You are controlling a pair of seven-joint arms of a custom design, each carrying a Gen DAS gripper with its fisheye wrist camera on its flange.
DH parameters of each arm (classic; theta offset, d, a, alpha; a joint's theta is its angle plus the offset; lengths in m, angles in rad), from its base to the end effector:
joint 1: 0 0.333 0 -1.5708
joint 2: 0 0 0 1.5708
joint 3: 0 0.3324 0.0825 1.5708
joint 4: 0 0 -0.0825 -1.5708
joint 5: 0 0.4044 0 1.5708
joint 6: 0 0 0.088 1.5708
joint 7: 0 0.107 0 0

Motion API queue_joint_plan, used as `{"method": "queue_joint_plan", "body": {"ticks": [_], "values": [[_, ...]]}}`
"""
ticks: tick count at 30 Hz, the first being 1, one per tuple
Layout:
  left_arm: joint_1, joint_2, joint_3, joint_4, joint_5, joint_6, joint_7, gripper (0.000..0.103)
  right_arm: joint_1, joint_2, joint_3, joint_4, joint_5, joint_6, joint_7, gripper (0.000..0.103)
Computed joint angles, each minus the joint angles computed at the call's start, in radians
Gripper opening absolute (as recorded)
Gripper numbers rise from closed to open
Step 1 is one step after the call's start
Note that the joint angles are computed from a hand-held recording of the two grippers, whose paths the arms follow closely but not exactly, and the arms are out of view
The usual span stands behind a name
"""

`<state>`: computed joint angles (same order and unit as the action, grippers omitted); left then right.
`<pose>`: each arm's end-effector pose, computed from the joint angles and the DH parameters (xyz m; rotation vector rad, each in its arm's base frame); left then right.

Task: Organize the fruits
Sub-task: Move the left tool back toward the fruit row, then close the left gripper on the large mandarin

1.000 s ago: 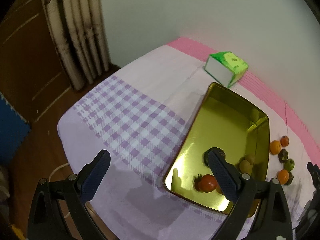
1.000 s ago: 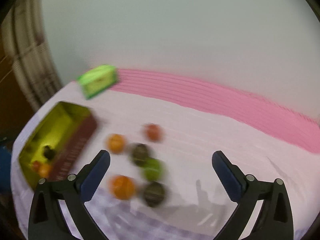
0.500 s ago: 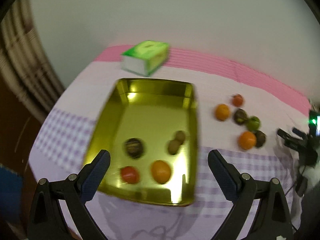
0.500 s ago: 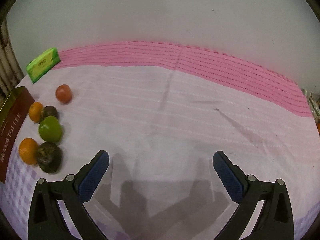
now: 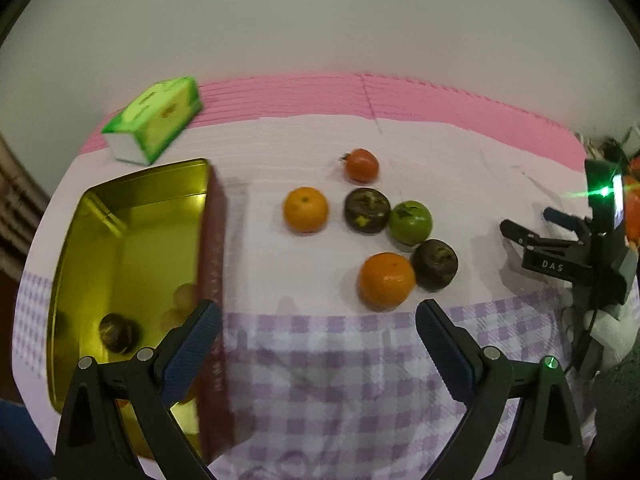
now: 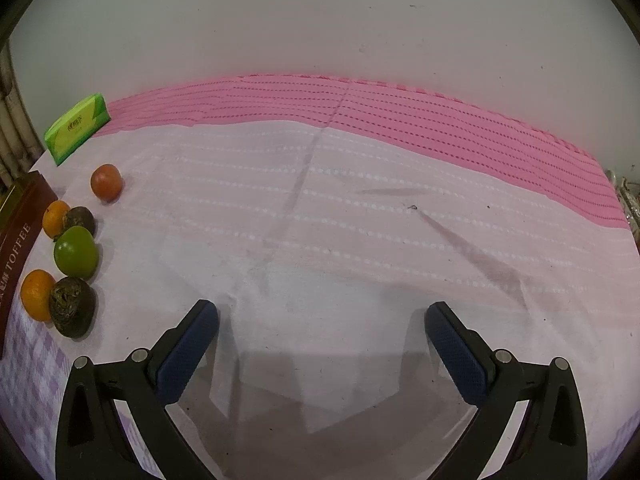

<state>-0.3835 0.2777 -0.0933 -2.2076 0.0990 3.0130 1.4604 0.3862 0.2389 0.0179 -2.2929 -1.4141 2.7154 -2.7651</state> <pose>0.5414 -0.2860 0.3125 -1.4899 2.3761 -0.6603 0.4819 0.2447 0.2459 -1.6168 2.1111 -0.7573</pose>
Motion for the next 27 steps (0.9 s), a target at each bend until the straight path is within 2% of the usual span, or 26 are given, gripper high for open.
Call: {"method": "queue_joint_plan", "body": {"ticks": [3, 6, 8, 13, 15, 17, 22, 27], "values": [[-0.012, 0.033, -0.001, 0.034, 0.002, -0.017, -0.003, 0.097, 0.001, 0.001, 0.0, 0.001, 0.001, -0.001, 0.002, 0.103], [0.02, 0.063, -0.048, 0.063, -0.044, -0.04, 0.045, 0.095, 0.003, 0.003, 0.003, 0.005, 0.011, -0.006, -0.003, 0.103], [0.002, 0.08, -0.035, 0.084, -0.04, -0.052, 0.043, 0.094, 0.004, 0.002, 0.002, 0.005, 0.016, -0.009, -0.004, 0.103], [0.001, 0.116, -0.046, 0.126, -0.068, -0.074, 0.069, 0.091, 0.012, 0.007, 0.003, 0.013, 0.033, -0.02, -0.008, 0.103], [0.002, 0.127, -0.047, 0.141, -0.076, -0.085, 0.074, 0.081, 0.013, 0.006, 0.001, 0.013, 0.033, -0.019, -0.008, 0.103], [0.005, 0.143, -0.051, 0.163, -0.088, -0.107, 0.079, 0.075, 0.014, 0.007, 0.001, 0.013, 0.033, -0.02, -0.007, 0.103], [0.022, 0.172, -0.073, 0.196, -0.12, -0.127, 0.113, 0.069, 0.015, 0.006, 0.0, 0.012, 0.033, -0.019, -0.007, 0.103], [0.04, 0.194, -0.091, 0.219, -0.156, -0.142, 0.143, 0.058, 0.015, 0.005, 0.0, 0.011, 0.033, -0.019, -0.007, 0.103]]}}
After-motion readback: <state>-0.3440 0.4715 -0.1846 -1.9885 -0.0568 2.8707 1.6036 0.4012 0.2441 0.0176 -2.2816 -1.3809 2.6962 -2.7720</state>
